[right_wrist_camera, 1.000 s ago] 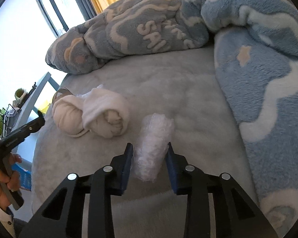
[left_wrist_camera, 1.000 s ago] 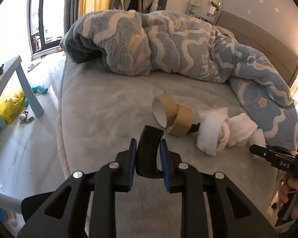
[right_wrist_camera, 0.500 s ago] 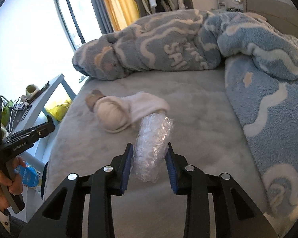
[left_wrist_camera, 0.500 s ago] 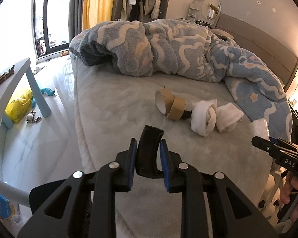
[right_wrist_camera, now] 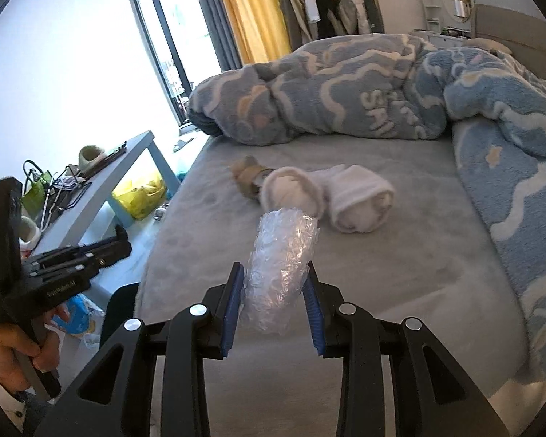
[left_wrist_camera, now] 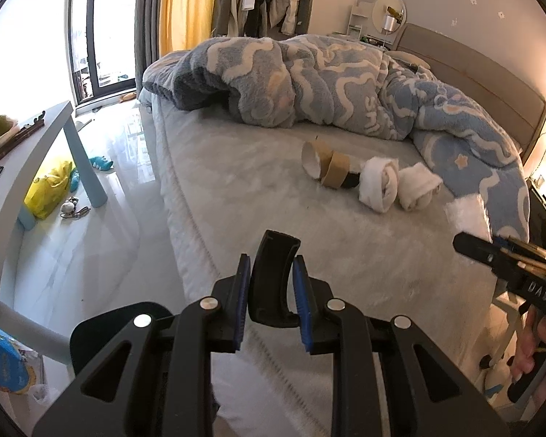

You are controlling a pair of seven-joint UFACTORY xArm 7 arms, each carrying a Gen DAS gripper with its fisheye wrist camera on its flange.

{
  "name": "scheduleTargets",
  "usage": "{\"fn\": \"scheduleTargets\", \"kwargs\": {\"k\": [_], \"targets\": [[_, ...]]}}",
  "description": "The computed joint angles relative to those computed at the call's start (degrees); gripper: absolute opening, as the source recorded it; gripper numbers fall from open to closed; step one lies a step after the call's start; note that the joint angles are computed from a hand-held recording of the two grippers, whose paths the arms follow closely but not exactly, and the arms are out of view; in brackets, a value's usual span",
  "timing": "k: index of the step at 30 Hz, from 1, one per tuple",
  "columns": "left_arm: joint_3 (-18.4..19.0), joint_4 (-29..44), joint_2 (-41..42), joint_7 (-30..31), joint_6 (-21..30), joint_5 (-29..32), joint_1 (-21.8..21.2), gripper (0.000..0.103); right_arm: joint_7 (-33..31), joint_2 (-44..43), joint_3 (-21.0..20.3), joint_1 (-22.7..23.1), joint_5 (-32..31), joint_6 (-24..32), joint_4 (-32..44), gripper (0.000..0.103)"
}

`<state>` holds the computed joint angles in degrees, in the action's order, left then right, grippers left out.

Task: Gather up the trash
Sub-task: 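Carry the black clip into the bin and open the left tool while the right tool carries the bubble wrap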

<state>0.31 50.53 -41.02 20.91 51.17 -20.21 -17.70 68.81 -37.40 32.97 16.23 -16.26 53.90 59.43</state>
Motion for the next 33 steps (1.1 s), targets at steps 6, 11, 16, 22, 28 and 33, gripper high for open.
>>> {"fn": "scheduleTargets", "kwargs": {"k": [6, 11, 16, 22, 28, 33], "targets": [[1.9, -1.9, -1.8, 1.9, 1.5, 0.8, 1.0, 0.025, 1.8, 4.0, 2.7, -1.1, -2.0, -1.3, 3.4, 0.033], [3.7, -2.7, -2.5, 4.5, 2.7, 1.7, 2.8, 0.025, 4.2, 9.2, 3.7, -0.5, -3.9, -5.2, 6.0, 0.033], [5.5, -3.1, -1.5, 7.1, 3.2, 3.1, 5.6, 0.025, 5.8, 17.5, 5.8, 0.3, -9.8, -4.9, 12.4, 0.033], [7.5, -3.7, 0.0, 10.2, 4.8, 4.5, 9.1, 0.025, 8.4, 28.6, 8.4, 3.2, -18.0, -3.9, 21.0, 0.033], [9.2, -3.1, 2.2, 12.7, 7.1, 4.5, 12.1, 0.025, 9.1, 39.2, 8.3, 8.8, -25.6, -1.2, 29.8, 0.033], [10.2, -2.4, 4.4, 14.1, 9.6, 3.9, 14.4, 0.025, 8.9, 45.7, 5.8, 14.1, -28.4, 0.4, 35.7, 0.033]]}}
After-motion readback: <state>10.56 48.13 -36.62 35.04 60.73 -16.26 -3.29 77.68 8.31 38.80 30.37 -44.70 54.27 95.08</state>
